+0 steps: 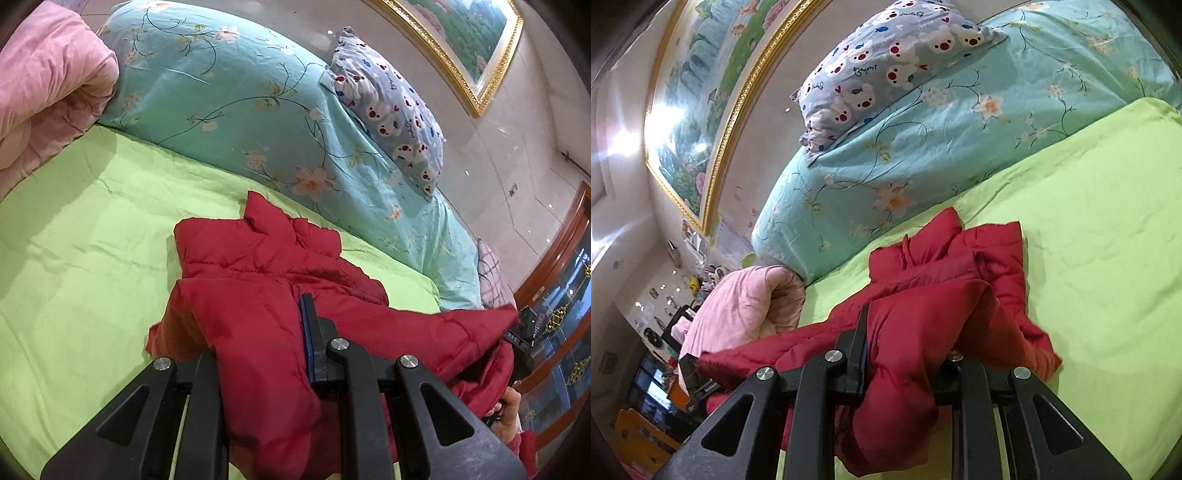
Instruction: Fold large clothes
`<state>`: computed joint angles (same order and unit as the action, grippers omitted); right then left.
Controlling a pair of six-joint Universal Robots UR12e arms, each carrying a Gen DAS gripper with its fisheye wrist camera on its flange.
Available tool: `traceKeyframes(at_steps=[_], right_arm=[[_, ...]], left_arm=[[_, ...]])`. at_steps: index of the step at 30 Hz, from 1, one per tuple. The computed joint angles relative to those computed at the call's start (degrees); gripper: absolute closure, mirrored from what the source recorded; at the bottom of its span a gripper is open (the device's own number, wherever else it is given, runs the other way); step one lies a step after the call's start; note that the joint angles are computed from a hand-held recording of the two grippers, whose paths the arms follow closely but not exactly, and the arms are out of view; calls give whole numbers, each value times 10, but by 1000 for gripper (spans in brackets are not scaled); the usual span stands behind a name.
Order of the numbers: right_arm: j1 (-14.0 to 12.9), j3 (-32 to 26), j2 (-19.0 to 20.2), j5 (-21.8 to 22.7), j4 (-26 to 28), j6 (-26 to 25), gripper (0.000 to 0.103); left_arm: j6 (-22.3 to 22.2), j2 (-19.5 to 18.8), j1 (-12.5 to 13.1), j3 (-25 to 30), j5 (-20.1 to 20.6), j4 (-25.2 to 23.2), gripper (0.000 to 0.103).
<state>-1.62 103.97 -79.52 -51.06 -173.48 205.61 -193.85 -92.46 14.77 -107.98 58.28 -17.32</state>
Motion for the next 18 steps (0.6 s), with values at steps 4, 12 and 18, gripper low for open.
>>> traceKeyframes(at_steps=[4,12,18], right_arm=[[1,-15,12,-10,1,10,83],[2,-35,28,-21,8,17,83],[5,-51,40,-31,20,14,83]], left_arm=[[0,-15,-3,18,10,-6,90],[3,-33,-10,40,27,-20,90],[2,-46,-14,56,40,-33,90]])
